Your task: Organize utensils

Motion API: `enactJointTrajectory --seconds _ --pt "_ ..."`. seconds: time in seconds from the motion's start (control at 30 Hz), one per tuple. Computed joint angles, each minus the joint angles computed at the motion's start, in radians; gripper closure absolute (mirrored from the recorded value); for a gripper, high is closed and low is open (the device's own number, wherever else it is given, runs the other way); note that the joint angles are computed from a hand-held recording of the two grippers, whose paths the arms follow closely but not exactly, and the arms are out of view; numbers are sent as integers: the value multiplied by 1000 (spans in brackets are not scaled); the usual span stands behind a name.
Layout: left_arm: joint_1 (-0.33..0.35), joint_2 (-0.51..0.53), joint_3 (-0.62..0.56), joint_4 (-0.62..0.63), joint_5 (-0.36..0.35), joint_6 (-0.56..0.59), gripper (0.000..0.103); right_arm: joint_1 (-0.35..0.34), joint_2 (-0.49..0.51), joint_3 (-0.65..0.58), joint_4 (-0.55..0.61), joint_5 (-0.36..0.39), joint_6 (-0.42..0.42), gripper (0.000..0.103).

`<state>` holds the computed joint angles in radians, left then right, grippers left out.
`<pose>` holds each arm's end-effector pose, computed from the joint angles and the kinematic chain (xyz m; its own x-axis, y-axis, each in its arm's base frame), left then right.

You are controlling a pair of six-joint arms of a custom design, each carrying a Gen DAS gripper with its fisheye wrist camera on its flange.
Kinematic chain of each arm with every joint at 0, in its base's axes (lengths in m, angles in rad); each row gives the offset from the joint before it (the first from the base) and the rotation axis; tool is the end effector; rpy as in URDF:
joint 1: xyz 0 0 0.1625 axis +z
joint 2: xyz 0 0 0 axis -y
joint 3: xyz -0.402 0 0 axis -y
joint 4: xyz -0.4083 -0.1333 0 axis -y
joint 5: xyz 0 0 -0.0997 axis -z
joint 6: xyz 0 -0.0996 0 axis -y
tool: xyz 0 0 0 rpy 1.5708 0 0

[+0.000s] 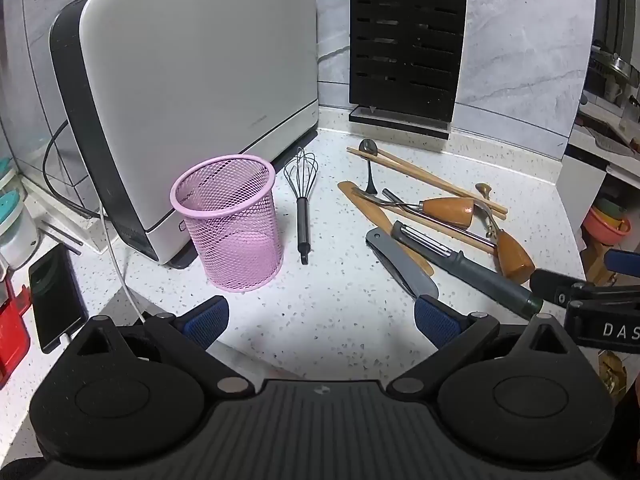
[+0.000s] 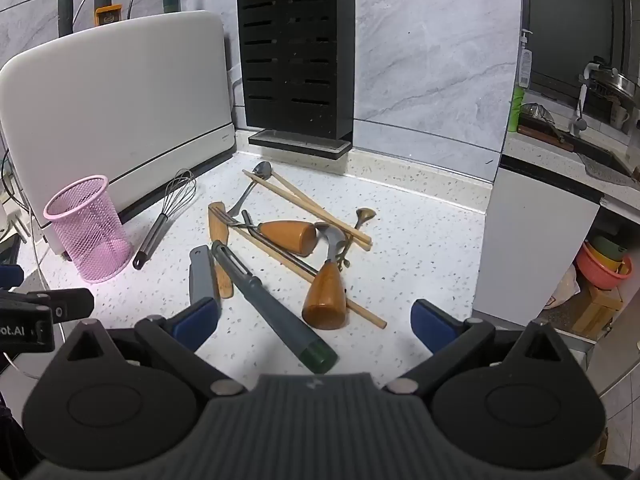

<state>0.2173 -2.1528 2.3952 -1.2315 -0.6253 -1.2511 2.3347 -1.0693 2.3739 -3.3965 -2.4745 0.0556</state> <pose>-0.1752 -0.2579 0.2968 -0.6775 0.0388 -0.7345 0.5496 0.6904 -0.4704 0.3288 -0.2636 0.1173 -0.7496 -0.1105 0.6526 -0.5591 0.6334 -0.5349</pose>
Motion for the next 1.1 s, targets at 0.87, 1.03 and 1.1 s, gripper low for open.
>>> enactJointTrajectory --seconds 0.87,1.03,1.1 --pt "12 -13 -41 163 -19 -122 0 -17 32 -58 138 108 -3 3" --pt "11 -23 -47 190 -21 -141 0 -14 47 -65 133 109 -4 3" --pt "11 -26 -47 191 -21 -141 0 -17 47 -64 130 112 -9 3"
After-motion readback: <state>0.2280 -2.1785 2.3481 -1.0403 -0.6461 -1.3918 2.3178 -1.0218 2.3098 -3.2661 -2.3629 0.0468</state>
